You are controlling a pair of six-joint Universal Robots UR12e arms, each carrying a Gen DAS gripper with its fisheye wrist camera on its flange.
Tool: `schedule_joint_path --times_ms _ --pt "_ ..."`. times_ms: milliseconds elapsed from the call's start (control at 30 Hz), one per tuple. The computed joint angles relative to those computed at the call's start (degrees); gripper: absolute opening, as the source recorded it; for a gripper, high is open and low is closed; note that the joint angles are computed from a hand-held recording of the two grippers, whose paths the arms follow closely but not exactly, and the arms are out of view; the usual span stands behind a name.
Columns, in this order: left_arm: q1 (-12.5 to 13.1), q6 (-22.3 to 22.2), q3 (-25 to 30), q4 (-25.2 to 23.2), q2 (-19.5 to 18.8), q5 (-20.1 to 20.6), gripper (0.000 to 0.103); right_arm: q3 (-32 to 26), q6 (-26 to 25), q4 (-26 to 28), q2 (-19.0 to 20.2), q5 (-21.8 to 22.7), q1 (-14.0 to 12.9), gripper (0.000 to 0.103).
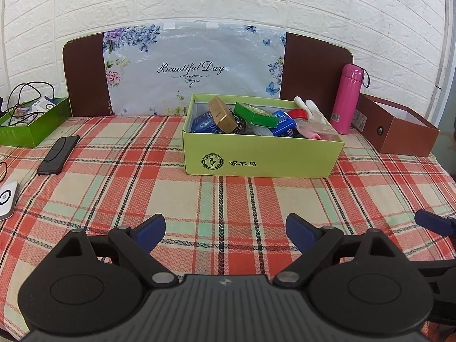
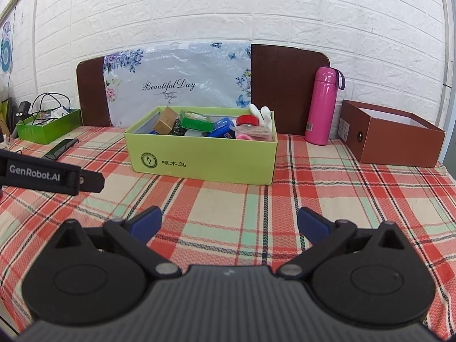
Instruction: Organize objects
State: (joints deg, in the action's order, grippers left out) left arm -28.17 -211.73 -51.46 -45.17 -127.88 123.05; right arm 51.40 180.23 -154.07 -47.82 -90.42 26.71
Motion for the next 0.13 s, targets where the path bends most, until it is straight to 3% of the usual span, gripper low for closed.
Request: schedule_joint_path --times_ms 133 --pt "0.0 0.5 -0.2 0.6 0.1 -0.6 0.095 -0.2 -0.1 0.3 0.1 0.3 0.0 0.103"
